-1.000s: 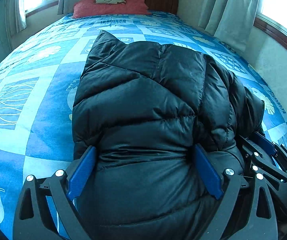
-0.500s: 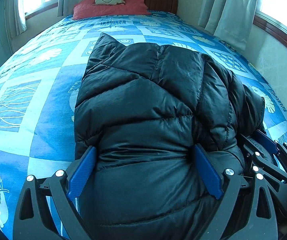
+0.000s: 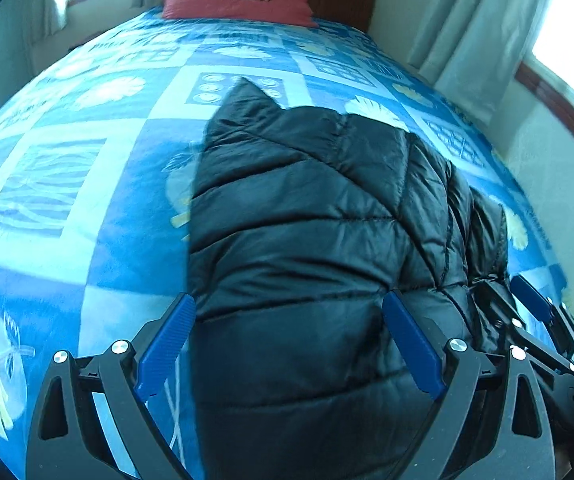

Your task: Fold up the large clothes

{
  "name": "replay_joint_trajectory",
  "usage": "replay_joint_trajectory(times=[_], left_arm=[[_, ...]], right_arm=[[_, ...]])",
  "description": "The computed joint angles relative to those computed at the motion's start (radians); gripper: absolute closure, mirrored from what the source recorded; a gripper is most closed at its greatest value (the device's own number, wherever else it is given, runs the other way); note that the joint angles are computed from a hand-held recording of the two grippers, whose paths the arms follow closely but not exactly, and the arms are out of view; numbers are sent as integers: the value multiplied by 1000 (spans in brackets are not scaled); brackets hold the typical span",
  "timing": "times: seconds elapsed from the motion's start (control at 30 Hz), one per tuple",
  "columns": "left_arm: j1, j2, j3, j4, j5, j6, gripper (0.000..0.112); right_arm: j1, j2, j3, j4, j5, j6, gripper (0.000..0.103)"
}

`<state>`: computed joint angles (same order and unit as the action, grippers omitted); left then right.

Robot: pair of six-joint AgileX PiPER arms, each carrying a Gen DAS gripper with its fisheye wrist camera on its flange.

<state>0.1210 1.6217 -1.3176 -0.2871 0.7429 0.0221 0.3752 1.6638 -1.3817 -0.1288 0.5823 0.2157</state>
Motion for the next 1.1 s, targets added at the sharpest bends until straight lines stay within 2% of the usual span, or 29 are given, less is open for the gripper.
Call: replay_joint_trajectory(times=[0.17, 0.23, 0.37, 0.6, 0.77, 0.87, 1.03, 1.07, 1.1], left_arm=[[135, -47, 71, -186, 36, 73, 19], [196, -58, 112, -276, 50, 112, 19], [299, -44, 198, -517, 88, 262, 19], [309, 33, 208, -727, 150, 406, 19], [339, 129, 225, -897, 232, 476, 17], [332, 131, 227, -907, 230, 492, 16], [286, 134, 197, -870, 206, 476, 15], [281, 136, 190, -867, 205, 476, 15], [277, 138, 183, -863, 205, 471, 15]], right_arm=[[-75, -56, 26, 173, 14, -102, 24], [-121, -48, 18, 281, 43, -178, 24], [-174, -20, 16, 349, 68, -199, 23], [-305, 73, 11, 700, 133, -406, 10], [-373, 154, -1, 914, 193, -555, 4], [-403, 199, -14, 1004, 236, -615, 2], [-401, 208, -16, 1031, 248, -671, 2], [-396, 208, -16, 1027, 246, -679, 11], [-394, 210, -16, 1038, 260, -696, 24]])
